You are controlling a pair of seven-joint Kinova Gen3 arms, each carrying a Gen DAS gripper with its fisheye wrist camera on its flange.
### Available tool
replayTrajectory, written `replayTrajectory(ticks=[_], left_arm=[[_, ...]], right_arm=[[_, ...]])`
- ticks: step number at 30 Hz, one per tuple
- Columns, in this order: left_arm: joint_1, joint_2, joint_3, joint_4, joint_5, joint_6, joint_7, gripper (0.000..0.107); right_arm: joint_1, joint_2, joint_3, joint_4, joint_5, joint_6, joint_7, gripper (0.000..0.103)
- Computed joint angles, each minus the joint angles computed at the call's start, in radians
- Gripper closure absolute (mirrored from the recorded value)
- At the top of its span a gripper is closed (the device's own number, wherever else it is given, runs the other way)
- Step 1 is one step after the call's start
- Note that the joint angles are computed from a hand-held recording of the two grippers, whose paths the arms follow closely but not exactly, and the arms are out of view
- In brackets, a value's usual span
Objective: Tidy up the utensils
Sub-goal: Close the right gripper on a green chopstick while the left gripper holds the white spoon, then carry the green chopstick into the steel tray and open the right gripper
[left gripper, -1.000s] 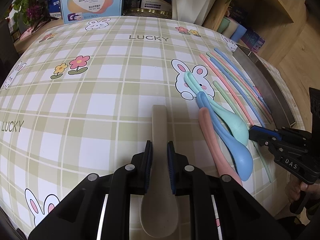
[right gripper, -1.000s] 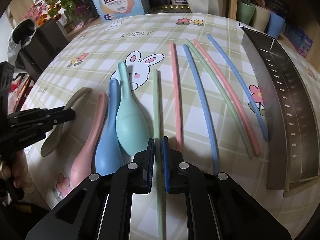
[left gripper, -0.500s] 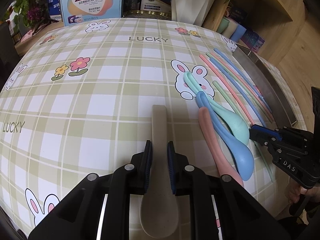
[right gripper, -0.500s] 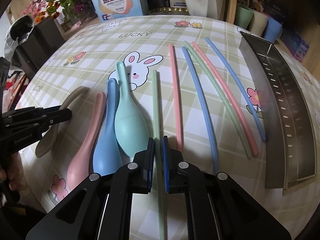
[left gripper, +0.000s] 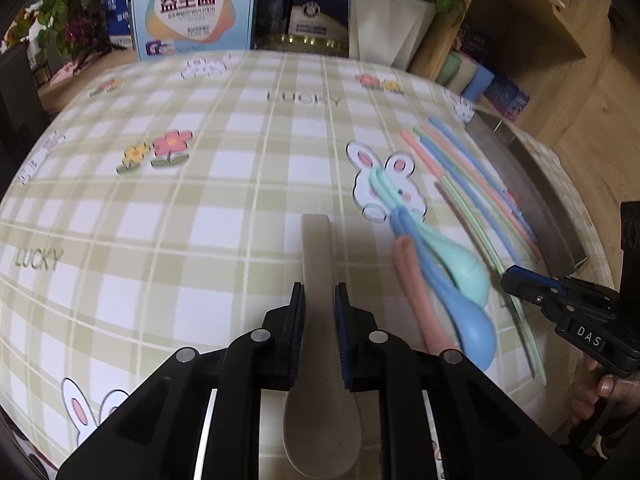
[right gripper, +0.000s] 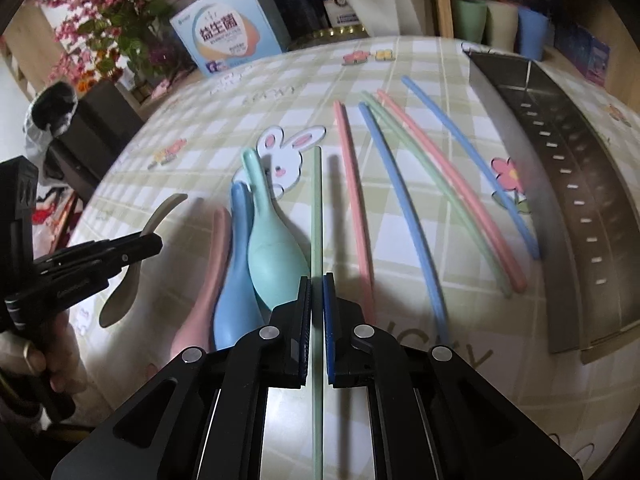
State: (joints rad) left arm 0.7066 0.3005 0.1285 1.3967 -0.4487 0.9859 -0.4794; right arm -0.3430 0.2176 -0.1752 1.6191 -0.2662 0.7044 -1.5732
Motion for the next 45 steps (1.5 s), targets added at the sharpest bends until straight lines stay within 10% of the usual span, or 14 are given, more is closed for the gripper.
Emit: replayTrajectory(ticks=[17,28,45], left_arm=[[0.030,0.028,-0.015,-0.110,-0.035,0.095,0.035,0.093],[0.047,0.032,-0.021,-0.127,-0.053,0.112,0.069,0.093],[0.044,0.044,-0.015,-0.154,-0.019,0.126,0.067,0.093]], right_arm=[[0.087,-0.039,0.082,-0.089,0.084,-0.007,-0.013,0.097],[0.068,0.173,0.138,-0.357,0.317,0.221,-0.053,0.097],[0.010,0.236,0.154,-0.401,0.422,0.322,-0.166,0.097]])
